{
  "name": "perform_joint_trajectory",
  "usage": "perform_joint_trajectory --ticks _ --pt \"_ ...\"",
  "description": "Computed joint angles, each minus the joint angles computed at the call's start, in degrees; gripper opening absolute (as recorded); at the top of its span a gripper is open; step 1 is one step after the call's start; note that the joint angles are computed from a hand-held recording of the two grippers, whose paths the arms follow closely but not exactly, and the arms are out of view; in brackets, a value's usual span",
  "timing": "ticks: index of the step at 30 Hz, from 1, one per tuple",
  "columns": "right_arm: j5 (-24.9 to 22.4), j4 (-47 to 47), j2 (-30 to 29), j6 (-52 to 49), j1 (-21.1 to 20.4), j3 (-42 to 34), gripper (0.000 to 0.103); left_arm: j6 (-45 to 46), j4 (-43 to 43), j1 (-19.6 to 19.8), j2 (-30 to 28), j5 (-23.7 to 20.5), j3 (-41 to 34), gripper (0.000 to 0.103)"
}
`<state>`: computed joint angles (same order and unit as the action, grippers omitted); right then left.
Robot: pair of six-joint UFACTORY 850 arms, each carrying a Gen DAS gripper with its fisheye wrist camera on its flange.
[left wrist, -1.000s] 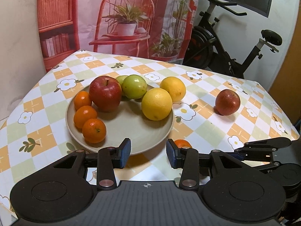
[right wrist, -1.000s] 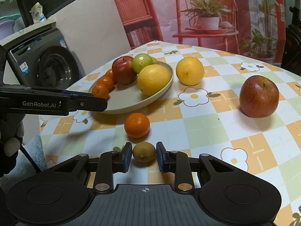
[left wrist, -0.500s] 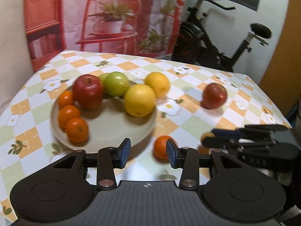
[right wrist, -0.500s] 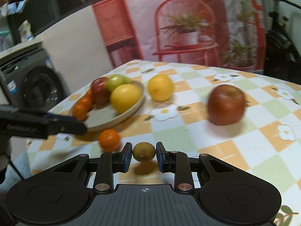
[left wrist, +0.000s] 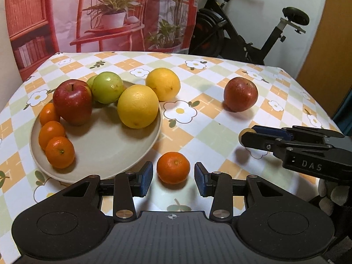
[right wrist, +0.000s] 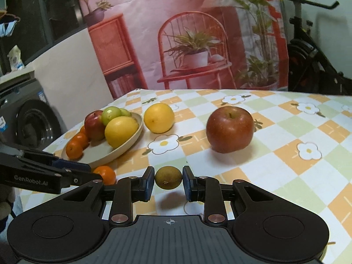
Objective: Organize fruits
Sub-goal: 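Grasp the loose tangerine with the left tool while the right tool grasps the brown kiwi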
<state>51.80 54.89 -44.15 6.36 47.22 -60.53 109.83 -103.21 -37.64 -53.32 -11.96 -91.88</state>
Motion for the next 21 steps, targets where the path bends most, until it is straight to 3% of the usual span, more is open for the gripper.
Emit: perform_joint_trajectory --ticks 4,16,21 --pt "1.6 -2.6 -0.3 6.1 -0.1 1.3 0.025 -2.7 2.7 -0.3 -0.8 1.0 -1.0 0.044" --pt "3.5 -7.2 -0.7 12.1 -0.5 2.6 0.025 -6.9 6.5 -1.0 -2.4 2.9 -2.9 0.043" --pt "3.9 -7.6 -0.7 12.6 -0.5 2.6 0.025 4.3 -4.9 -1.1 -1.8 2.9 -1.5 0.039"
